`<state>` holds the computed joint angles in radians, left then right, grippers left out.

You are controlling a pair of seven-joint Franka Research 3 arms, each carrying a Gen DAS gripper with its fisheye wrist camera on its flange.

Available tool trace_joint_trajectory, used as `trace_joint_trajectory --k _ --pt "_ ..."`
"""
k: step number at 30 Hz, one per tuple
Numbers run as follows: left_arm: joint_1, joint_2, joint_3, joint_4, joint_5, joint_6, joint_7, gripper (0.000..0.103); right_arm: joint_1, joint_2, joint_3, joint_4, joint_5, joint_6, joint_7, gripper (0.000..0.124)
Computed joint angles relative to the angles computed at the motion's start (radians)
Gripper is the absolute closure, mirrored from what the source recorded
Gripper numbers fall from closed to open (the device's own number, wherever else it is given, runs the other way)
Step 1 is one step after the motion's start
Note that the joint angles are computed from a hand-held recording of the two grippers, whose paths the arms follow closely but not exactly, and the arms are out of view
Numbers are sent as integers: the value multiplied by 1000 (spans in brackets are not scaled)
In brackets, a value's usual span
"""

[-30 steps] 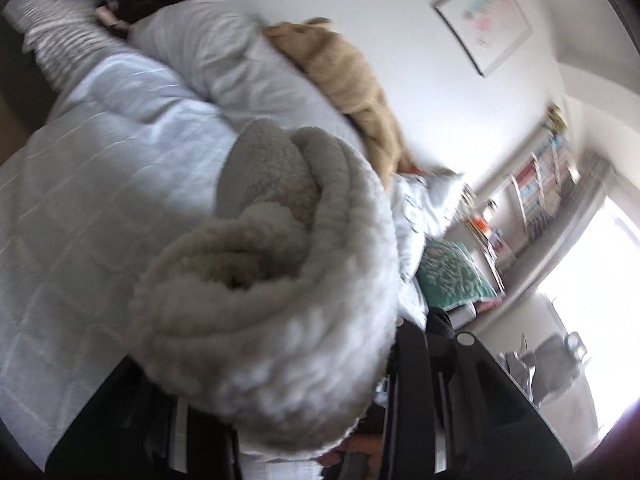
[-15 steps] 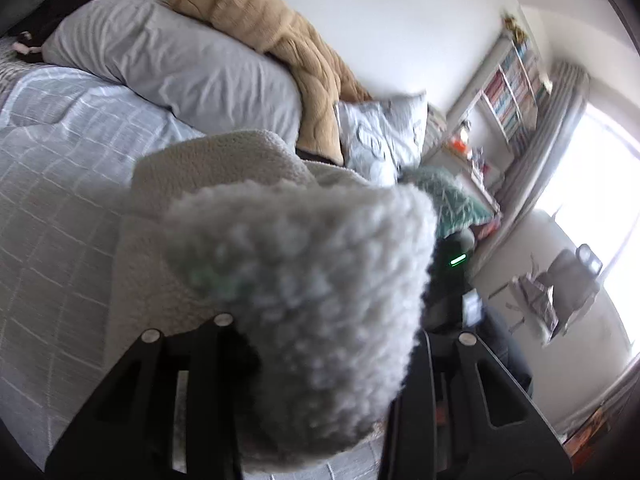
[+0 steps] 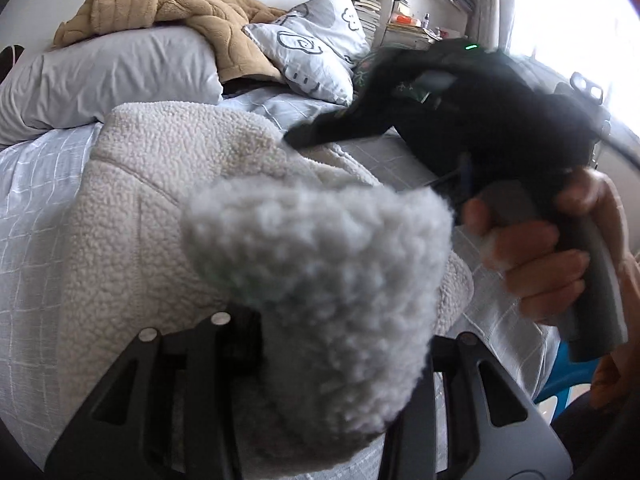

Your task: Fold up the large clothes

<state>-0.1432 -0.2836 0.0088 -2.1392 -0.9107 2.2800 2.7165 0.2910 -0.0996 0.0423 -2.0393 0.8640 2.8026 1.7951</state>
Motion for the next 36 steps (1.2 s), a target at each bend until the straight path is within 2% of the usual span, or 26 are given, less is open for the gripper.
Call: trace_joint_trajectory --k 2,3,6,9,10,12,14,16,18,22,24,29,32,33,36 --pt "9 10 13 32 25 -62 -5 63 -13 33 3 30 -82 -46 67 50" --pt "16 21 15 54 48 -93 -4 58 -16 55 4 50 -98 -67 79 52" --pt "48 81 13 174 162 -233 -14 52 -19 105 14 91 -130 -85 97 76" --pt "106 153 50 318 142 -468 -6 38 -19 108 21 95 -201 -58 160 89" --pt "129 176 59 360 129 -529 -1 37 -19 107 21 98 -267 -55 203 91" --pt "169 191 62 395 99 -579 32 36 -19 100 22 99 -342 -43 243 94" --pt "209 205 65 414 42 -603 64 31 -18 83 24 95 -344 -17 227 95" --pt "245 252 62 471 -15 -666 35 30 -15 57 25 91 -319 19 173 96" --pt "277 283 48 513 -59 -729 13 30 -16 42 27 94 -358 36 179 96" --pt "312 262 10 496 -116 -746 58 30 -23 -1 24 62 -405 69 186 96" --pt "316 266 0 501 -135 -756 58 30 -20 -34 3 20 -346 81 145 96" --pt "285 291 -46 486 -83 -619 9 30 -16 -129 -55 -113 -190 130 63 96" --pt "271 345 -70 504 -28 -629 -29 30 -11 -164 -92 -171 -109 111 23 92" --pt "268 346 -78 493 -15 -625 -22 30 -31 -173 -87 -184 -125 80 44 89" --pt "252 300 -92 436 23 -555 34 30 -186 -204 12 -194 -413 -50 296 85"
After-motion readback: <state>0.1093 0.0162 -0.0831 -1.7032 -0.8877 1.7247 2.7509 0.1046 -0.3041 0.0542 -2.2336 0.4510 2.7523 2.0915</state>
